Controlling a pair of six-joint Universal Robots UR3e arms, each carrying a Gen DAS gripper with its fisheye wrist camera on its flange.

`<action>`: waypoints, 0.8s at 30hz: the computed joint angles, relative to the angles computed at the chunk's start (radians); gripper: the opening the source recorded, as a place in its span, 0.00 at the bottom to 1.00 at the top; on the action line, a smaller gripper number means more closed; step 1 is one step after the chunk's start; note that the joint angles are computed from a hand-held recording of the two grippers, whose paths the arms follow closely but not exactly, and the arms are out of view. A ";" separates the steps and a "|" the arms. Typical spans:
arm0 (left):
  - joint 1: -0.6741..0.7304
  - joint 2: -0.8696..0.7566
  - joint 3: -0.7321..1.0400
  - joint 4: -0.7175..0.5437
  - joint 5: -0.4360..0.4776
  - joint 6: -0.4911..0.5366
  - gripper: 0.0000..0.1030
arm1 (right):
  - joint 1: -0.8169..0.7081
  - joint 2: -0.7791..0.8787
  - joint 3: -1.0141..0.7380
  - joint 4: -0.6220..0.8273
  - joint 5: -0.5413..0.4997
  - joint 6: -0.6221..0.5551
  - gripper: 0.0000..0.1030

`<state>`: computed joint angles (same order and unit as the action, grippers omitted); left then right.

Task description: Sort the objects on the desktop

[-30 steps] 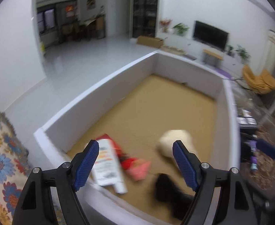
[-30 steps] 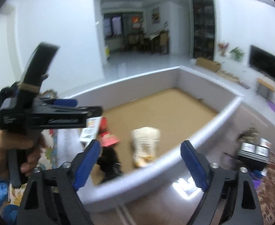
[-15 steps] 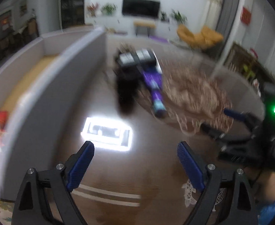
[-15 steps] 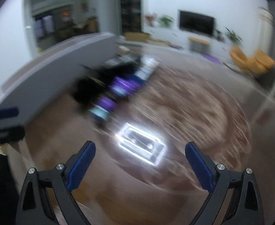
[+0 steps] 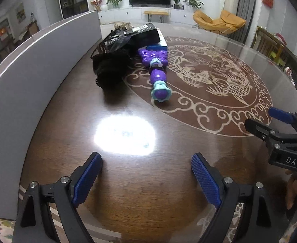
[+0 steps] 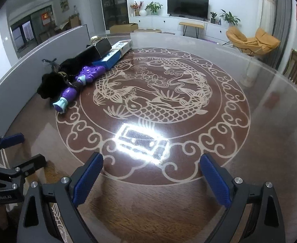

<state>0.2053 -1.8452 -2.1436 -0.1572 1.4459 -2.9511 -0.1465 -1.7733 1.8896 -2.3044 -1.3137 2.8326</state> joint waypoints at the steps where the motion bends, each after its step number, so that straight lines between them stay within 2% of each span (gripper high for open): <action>1: 0.000 -0.006 -0.004 0.016 0.002 -0.004 0.88 | 0.004 0.010 -0.004 0.000 -0.004 0.003 0.94; 5: 0.000 -0.016 -0.012 0.055 0.008 -0.014 0.88 | 0.021 0.017 -0.006 0.003 -0.033 0.001 0.95; 7: 0.000 -0.024 -0.012 0.069 0.007 -0.019 0.89 | 0.038 0.023 -0.008 0.000 -0.058 0.000 0.99; 9: -0.001 -0.030 -0.006 0.056 0.017 -0.025 1.00 | 0.051 0.030 -0.011 -0.007 -0.075 0.003 1.00; 24: -0.001 -0.032 -0.022 0.084 0.018 -0.032 1.00 | 0.034 0.025 -0.011 0.009 -0.056 -0.004 1.00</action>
<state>0.2042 -1.8768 -2.1652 -0.0732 1.4637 -2.9833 -0.1125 -1.7487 1.8785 -2.2958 -1.3701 2.8287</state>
